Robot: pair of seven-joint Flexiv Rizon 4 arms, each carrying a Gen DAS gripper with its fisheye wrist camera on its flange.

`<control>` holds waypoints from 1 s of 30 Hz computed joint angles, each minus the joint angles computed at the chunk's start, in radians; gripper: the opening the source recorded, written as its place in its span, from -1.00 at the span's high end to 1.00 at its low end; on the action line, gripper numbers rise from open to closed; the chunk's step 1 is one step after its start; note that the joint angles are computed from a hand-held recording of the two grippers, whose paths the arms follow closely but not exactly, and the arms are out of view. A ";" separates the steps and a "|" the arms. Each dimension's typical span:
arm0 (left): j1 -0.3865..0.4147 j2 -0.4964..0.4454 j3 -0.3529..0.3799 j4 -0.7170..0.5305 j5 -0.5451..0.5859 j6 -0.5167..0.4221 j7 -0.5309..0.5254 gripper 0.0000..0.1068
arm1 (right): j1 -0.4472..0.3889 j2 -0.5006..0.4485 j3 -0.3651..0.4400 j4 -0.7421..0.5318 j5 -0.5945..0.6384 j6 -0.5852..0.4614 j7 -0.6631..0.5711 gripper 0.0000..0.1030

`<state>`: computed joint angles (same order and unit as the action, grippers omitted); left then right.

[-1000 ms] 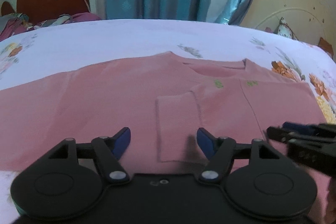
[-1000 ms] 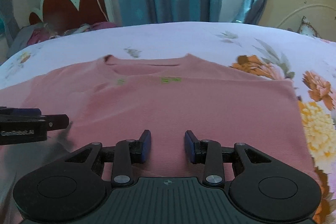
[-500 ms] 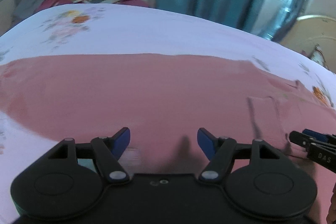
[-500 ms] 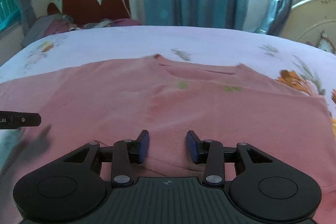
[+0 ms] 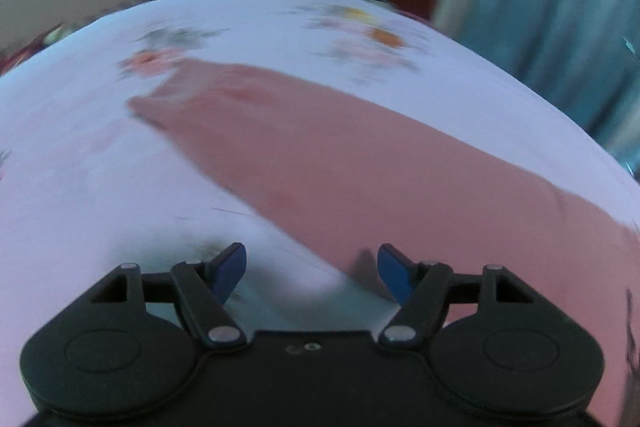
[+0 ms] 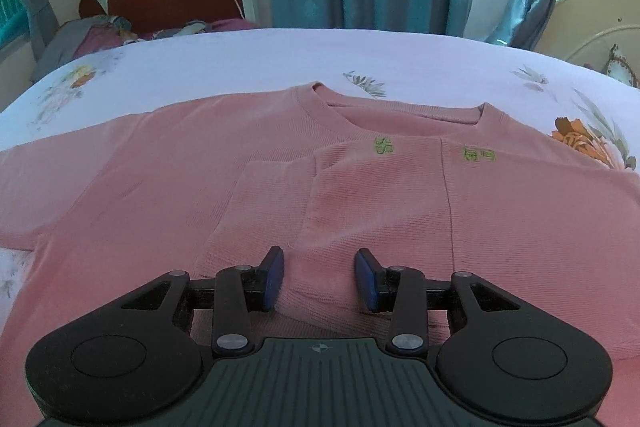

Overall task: Fold small clothes
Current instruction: 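Grasp the other sleeve cuff with the left gripper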

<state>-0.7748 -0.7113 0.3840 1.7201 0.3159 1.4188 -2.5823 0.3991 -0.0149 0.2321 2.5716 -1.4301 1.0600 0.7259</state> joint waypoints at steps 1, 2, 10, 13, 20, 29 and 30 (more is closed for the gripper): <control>0.017 -0.002 -0.002 0.008 -0.009 0.012 -0.010 -0.34 | 0.000 -0.001 0.000 0.000 -0.004 -0.002 0.002 0.21; 0.033 -0.005 -0.005 0.015 -0.020 0.028 -0.017 -0.32 | 0.001 -0.002 0.000 0.000 -0.005 -0.005 0.003 0.21; 0.123 -0.090 -0.003 0.019 -0.147 0.249 -0.014 -0.29 | 0.016 -0.008 0.009 -0.008 0.024 -0.032 -0.008 0.18; 0.124 -0.135 0.019 -0.007 -0.202 0.294 -0.008 -0.06 | 0.020 -0.011 0.008 -0.010 0.026 -0.036 -0.007 0.17; 0.106 -0.179 0.048 0.011 -0.315 0.386 0.017 0.88 | 0.015 -0.008 0.003 -0.010 0.016 -0.030 0.001 0.15; 0.058 -0.125 -0.026 -0.027 -0.246 0.552 0.228 0.89 | -0.016 0.058 -0.001 0.032 -0.027 0.001 0.108 0.15; 0.077 -0.116 -0.082 -0.048 -0.206 0.558 0.260 0.89 | -0.019 0.069 0.003 0.039 -0.023 0.000 0.116 0.15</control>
<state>-0.6975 -0.8269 0.3018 1.6716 0.1096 1.9771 -2.3219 0.3802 0.0546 0.2348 2.6103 -1.4531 1.0600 0.8417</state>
